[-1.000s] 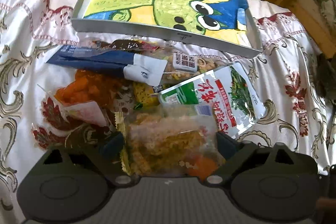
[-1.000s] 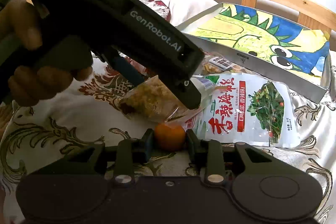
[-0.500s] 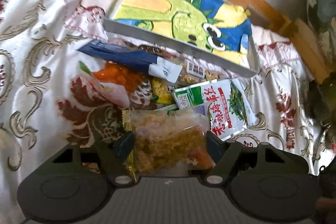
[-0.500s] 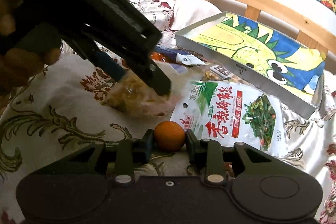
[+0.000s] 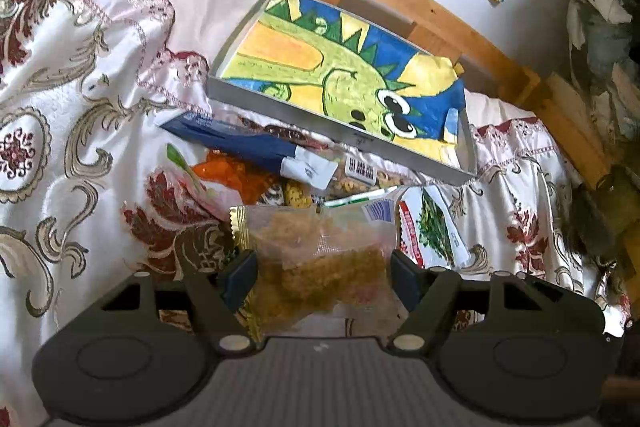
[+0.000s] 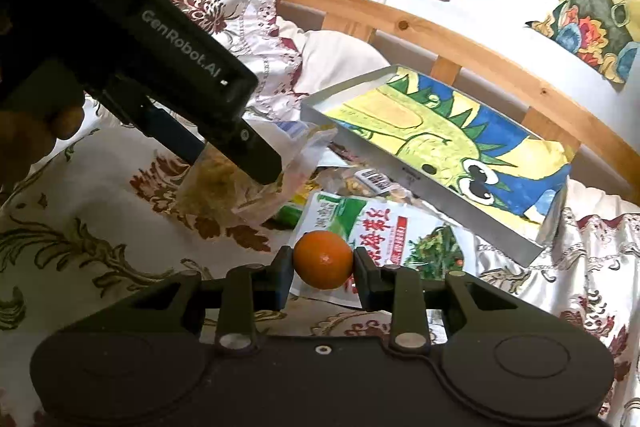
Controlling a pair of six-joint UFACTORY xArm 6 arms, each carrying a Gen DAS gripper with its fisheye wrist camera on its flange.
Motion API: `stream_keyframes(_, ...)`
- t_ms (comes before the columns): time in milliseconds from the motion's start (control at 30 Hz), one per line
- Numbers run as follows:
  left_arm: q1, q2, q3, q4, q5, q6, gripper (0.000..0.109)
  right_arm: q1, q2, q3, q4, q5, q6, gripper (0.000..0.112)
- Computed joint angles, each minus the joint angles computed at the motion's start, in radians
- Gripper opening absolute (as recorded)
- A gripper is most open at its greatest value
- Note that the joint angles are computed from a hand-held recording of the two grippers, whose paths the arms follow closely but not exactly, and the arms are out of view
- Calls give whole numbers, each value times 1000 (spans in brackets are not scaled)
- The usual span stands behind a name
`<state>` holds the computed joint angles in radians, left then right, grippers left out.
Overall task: Organize snacks
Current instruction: 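Carry the bag with the left tool into the tray while the right tool drops the orange there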
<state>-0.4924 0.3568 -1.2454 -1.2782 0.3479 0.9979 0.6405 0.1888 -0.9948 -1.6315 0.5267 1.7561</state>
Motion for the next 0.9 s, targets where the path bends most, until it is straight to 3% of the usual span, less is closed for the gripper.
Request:
stream_keyframes(300,15,11,-33,-83,40,23,74,23,-9,7,0,125,44,34)
stream_keyframes(633,8,19,-63,-156,31,81,74,14,-7,10,-13,183,90,34)
stream_keyframes(900,-26,136,-266,-147,-6,68,74,-51,55,-41,-122,286,179,34)
